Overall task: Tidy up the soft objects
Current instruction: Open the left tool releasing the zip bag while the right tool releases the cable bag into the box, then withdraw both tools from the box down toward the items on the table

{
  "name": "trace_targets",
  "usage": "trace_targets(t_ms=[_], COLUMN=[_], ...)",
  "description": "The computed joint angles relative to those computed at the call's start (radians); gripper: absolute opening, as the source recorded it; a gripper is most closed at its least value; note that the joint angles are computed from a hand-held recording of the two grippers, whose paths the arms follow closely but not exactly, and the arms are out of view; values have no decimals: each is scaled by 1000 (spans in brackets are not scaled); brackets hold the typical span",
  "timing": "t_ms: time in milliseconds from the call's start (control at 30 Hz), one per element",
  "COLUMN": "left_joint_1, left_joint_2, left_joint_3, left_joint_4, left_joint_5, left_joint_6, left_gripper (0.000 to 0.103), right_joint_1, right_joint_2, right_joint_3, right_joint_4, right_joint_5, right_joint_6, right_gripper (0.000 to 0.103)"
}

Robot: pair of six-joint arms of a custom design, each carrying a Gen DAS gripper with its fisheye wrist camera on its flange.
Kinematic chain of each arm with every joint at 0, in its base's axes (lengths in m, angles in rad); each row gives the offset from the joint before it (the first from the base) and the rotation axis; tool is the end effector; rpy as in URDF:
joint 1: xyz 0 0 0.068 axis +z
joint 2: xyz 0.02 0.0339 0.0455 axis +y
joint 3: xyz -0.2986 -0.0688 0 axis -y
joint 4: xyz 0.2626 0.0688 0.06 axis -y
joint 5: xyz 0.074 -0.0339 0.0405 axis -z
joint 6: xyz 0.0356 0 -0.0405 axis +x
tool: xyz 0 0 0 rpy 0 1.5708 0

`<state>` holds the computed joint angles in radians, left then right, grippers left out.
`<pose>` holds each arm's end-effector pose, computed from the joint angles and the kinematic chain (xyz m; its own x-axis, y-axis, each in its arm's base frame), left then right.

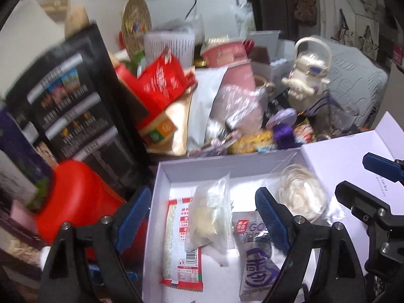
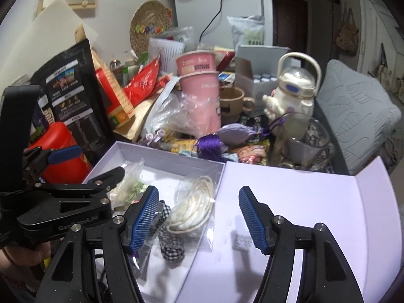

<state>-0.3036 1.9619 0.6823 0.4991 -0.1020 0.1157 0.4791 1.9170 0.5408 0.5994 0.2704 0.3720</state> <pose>0.3298 -0.0995 0.0782 -0.6406 0.3210 -0.6975 0.3043 0.9402 0.1532 0.2779 0.1336 0.0724 -0.6796 0.0417 -0.7324 -0.0302 0.9959 0.0848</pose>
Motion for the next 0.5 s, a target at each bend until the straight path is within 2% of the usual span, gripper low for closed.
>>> trace_targets(t_ms=[300,400,500], left_joint_1=[-58,-81,-90], left_joint_2=[-215,-299,-398], left_joint_3=[-175,-235,-278], left_joint_4=[66,71,27], left_joint_5=[46,60,122], left_joint_6=[11,12,-2], left_gripper=[85,85,85], right_joint_1=[74,121,194], right_joint_2=[-218,-324,-466], right_joint_3=[-184,-238,-287], right_joint_4=[11,-28,-115], right_joint_5=[104,162,251], right_joint_6=[60,89,126], right_gripper=[66,66,66])
